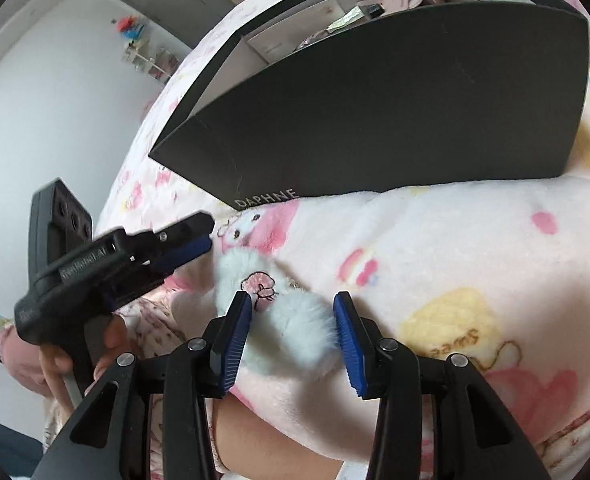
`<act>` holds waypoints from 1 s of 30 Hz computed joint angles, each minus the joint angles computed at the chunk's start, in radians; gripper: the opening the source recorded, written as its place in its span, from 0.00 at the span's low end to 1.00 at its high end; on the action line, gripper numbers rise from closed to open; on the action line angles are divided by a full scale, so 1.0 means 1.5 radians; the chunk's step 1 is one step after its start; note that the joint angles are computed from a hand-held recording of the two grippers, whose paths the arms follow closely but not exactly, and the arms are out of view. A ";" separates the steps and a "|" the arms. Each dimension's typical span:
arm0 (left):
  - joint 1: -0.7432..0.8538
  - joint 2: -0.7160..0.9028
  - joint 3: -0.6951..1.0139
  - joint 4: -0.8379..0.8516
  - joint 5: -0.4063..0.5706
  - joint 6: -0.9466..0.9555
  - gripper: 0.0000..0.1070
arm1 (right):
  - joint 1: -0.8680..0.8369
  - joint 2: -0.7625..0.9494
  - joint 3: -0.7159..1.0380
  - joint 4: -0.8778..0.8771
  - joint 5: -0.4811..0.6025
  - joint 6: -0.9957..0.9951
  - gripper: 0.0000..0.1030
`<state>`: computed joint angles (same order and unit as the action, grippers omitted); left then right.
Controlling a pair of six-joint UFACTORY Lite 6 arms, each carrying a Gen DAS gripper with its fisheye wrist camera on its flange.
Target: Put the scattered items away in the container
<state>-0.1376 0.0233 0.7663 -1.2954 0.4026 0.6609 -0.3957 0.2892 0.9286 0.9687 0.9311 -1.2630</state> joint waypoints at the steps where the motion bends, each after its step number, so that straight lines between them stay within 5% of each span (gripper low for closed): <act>1: -0.007 0.021 0.016 -0.012 0.014 0.019 0.44 | -0.001 -0.011 -0.004 -0.003 -0.003 0.013 0.38; 8: -0.028 0.068 0.033 -0.063 0.085 0.103 0.47 | -0.072 -0.026 -0.009 -0.055 0.035 0.052 0.42; 11: -0.060 0.087 0.054 -0.031 0.063 0.064 0.45 | -0.056 -0.015 -0.001 -0.047 0.041 0.048 0.42; 13: -0.061 0.063 0.035 -0.042 0.064 0.073 0.34 | -0.050 -0.001 0.003 -0.035 0.063 0.034 0.42; 20: -0.093 -0.040 0.040 0.074 0.027 -0.097 0.33 | -0.066 -0.035 0.022 -0.022 0.127 0.043 0.37; 24: -0.109 -0.046 0.146 0.187 0.034 -0.202 0.32 | -0.092 -0.039 0.111 0.012 0.192 0.076 0.37; 30: -0.132 0.153 0.461 0.340 0.021 -0.360 0.31 | -0.050 0.070 0.375 0.052 0.183 0.152 0.37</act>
<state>-0.3360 0.2524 1.4586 -0.7859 0.4335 0.1215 -0.4713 0.3948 1.4914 1.0473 1.2049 -1.0352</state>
